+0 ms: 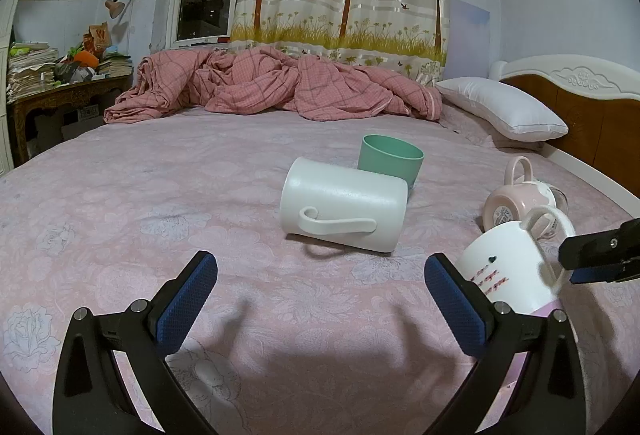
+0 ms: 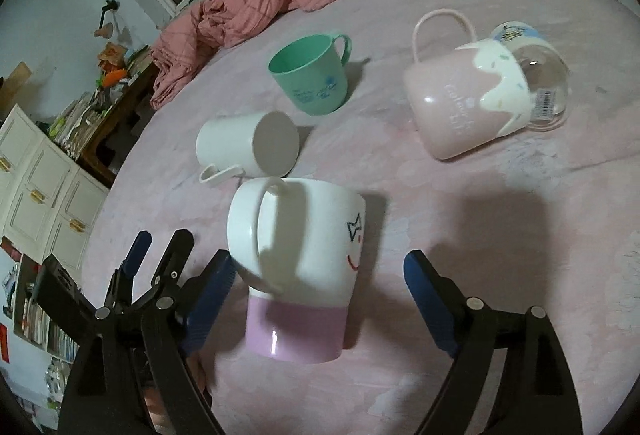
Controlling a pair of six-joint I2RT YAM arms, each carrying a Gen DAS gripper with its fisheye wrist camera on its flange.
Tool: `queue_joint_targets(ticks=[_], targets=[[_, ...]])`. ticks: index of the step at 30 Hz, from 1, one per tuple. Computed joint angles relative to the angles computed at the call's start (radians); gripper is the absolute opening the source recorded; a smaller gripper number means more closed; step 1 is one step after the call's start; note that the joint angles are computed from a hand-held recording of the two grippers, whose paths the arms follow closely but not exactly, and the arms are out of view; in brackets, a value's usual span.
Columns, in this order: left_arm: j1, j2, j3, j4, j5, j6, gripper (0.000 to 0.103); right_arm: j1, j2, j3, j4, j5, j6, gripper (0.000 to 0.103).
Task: Flip cup upright
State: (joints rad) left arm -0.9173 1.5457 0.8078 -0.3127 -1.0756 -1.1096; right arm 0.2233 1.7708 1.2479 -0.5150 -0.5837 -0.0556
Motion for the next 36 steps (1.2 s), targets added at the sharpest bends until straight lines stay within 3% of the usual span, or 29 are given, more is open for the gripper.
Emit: queue_joint_targets(ticks=[3, 6, 11, 16, 20, 22, 26, 30, 34, 36], targets=[[-0.002, -0.001, -0.001, 0.000, -0.003, -0.002, 0.103, -0.028, -0.012, -0.026, 0.036, -0.005, -0.010, 0.088], [-0.040, -0.006, -0.003, -0.025, -0.066, -0.043, 0.103, -0.053, -0.014, -0.043, 0.054, -0.008, -0.026, 0.088], [-0.074, 0.001, 0.012, -0.043, -0.130, -0.038, 0.103, -0.099, -0.043, -0.076, 0.075, -0.096, -0.056, 0.088], [-0.104, 0.009, 0.023, -0.080, -0.193, -0.070, 0.103, -0.116, -0.090, -0.135, 0.176, -0.028, -0.061, 0.088], [-0.149, 0.041, 0.067, -0.288, -0.286, -0.308, 0.103, -0.127, -0.129, -0.249, 0.380, 0.039, -0.078, 0.088], [-0.155, 0.033, 0.057, -0.284, -0.300, -0.313, 0.103, -0.118, -0.136, -0.323, 0.511, 0.141, -0.088, 0.088], [-0.132, 0.019, 0.040, -0.173, -0.270, -0.177, 0.103, -0.110, -0.147, -0.455, 0.764, 0.230, -0.105, 0.088], [-0.134, 0.039, 0.059, -0.203, -0.269, -0.194, 0.103, -0.105, -0.158, -0.502, 0.851, 0.216, -0.108, 0.089], [-0.135, 0.047, 0.070, -0.227, -0.268, -0.209, 0.103, -0.065, -0.200, -0.578, 0.942, 0.291, -0.136, 0.093], [-0.140, 0.053, 0.075, -0.245, -0.271, -0.228, 0.103, -0.060, -0.214, -0.604, 0.969, 0.289, -0.152, 0.103]])
